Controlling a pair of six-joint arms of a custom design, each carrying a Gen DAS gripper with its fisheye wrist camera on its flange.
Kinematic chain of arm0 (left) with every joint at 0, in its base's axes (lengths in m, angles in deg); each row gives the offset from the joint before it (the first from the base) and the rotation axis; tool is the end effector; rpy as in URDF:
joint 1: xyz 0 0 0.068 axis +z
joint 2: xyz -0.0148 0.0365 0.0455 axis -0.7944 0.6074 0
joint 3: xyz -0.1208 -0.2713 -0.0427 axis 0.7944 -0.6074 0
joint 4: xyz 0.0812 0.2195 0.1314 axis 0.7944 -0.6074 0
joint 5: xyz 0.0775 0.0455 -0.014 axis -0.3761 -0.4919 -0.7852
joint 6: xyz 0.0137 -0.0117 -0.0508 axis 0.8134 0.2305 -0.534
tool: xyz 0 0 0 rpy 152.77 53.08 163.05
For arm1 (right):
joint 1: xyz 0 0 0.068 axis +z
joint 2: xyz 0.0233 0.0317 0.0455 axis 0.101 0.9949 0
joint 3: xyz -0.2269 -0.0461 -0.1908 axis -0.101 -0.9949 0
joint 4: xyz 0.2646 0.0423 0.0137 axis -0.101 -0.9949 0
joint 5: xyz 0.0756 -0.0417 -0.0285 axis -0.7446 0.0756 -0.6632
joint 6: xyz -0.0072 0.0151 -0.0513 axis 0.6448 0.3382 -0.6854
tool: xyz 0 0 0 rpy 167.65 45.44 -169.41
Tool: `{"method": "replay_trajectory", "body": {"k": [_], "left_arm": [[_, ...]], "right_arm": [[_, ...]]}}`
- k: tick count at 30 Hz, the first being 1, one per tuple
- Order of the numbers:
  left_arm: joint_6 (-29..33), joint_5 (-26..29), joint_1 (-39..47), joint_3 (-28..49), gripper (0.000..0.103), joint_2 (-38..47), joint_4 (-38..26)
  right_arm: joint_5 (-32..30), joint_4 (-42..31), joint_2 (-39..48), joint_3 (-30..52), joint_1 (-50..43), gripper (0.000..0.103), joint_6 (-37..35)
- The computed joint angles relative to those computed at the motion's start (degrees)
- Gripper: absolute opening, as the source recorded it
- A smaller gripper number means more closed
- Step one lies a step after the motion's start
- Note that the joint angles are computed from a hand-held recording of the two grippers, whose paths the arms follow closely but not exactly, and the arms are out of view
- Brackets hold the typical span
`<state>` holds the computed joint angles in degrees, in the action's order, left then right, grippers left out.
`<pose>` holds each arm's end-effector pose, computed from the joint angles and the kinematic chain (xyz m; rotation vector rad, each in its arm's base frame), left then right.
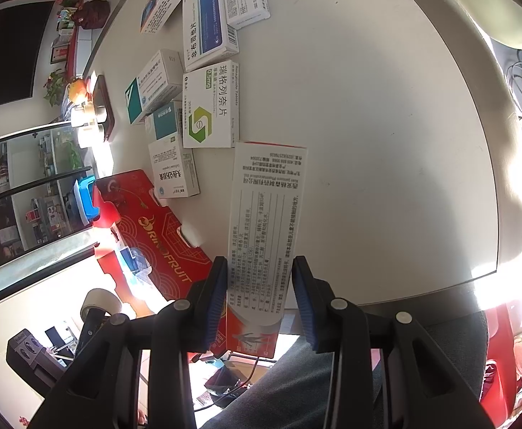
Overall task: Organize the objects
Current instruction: 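Carry the tape roll toward the red tray with the left tool while the right holds the white-red box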
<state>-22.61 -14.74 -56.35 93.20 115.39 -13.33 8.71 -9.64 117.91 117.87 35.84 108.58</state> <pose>0.3909 -0.0352 0.3260 0.5871 2.7476 -0.3335 0.2300 0.1437 0.3196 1.5270 2.5537 0.9335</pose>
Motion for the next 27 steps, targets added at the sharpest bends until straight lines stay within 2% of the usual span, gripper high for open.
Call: {"method": "replay_trajectory", "body": {"k": [27], "left_arm": [[2.4,-3.2,3.8,-5.4,0.03,-2.2,1.4]], "right_arm": [[-0.9,0.4,0.7,0.1,-0.1,0.036,-0.4]]}}
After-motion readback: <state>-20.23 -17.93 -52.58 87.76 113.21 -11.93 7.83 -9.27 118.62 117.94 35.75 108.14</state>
